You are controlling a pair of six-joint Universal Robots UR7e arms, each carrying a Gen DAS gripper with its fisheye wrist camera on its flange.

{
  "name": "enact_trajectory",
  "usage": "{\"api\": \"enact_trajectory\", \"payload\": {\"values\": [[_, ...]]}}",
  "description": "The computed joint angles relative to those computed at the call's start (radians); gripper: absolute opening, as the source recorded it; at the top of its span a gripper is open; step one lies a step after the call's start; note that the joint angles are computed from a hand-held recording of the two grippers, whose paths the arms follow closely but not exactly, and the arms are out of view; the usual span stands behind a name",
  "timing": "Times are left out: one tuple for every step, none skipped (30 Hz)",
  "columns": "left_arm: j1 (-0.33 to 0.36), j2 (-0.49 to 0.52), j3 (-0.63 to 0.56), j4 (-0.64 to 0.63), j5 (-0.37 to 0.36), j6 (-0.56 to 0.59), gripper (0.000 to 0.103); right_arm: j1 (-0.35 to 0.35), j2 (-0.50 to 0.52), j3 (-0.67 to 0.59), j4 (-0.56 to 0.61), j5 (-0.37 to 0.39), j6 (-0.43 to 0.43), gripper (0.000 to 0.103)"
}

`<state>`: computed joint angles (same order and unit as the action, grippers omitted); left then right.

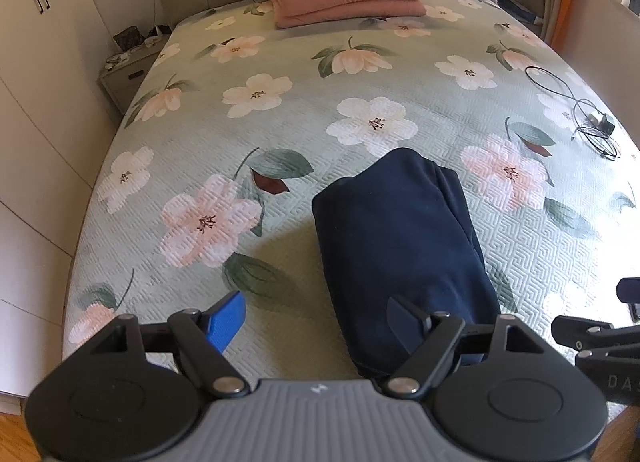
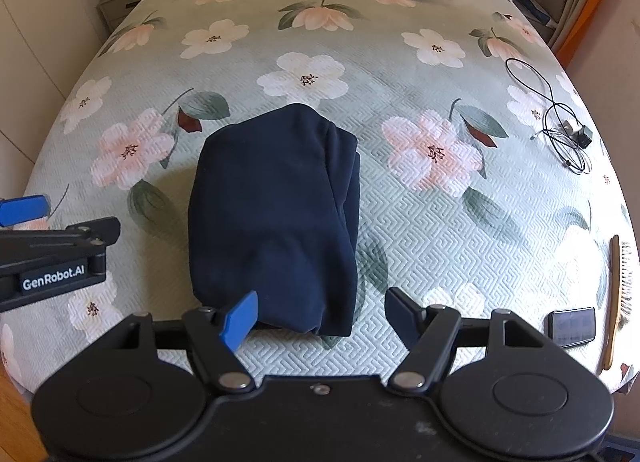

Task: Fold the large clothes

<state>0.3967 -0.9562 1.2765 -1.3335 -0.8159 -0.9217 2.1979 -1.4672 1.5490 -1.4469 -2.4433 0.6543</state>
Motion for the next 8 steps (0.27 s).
{"api": "enact_trajectory", "payload": {"values": [[-0.003, 0.002, -0.002, 0.004, 0.009, 0.001, 0.085, 0.001, 0.001, -0.001, 0.0, -0.001, -0.002, 0.084], [-0.005, 0.002, -0.001, 0.005, 0.021, 0.003, 0.086, 0.002, 0.001, 0.0, 0.0, -0.003, -0.005, 0.084], [-0.008, -0.001, 0.004, 0.003, 0.034, 0.009, 0.086, 0.003, 0.003, -0.002, 0.001, -0.003, -0.005, 0.084], [-0.01, 0.0, 0.004, 0.006, 0.044, 0.013, 0.086, 0.004, 0.004, -0.003, 0.002, -0.003, -0.005, 0.084], [-0.01, 0.0, 0.002, 0.009, 0.051, 0.013, 0.086, 0.004, 0.005, -0.004, 0.002, -0.002, -0.004, 0.084], [-0.009, 0.0, 0.0, 0.01, 0.05, 0.014, 0.086, 0.004, 0.005, -0.004, 0.002, -0.002, -0.004, 0.084], [-0.008, 0.0, 0.0, 0.008, 0.042, 0.017, 0.086, 0.004, 0.005, -0.004, 0.002, -0.002, -0.004, 0.084], [-0.005, 0.002, -0.008, 0.014, 0.03, 0.012, 0.086, 0.004, 0.005, -0.004, 0.002, -0.002, -0.004, 0.084]]}}
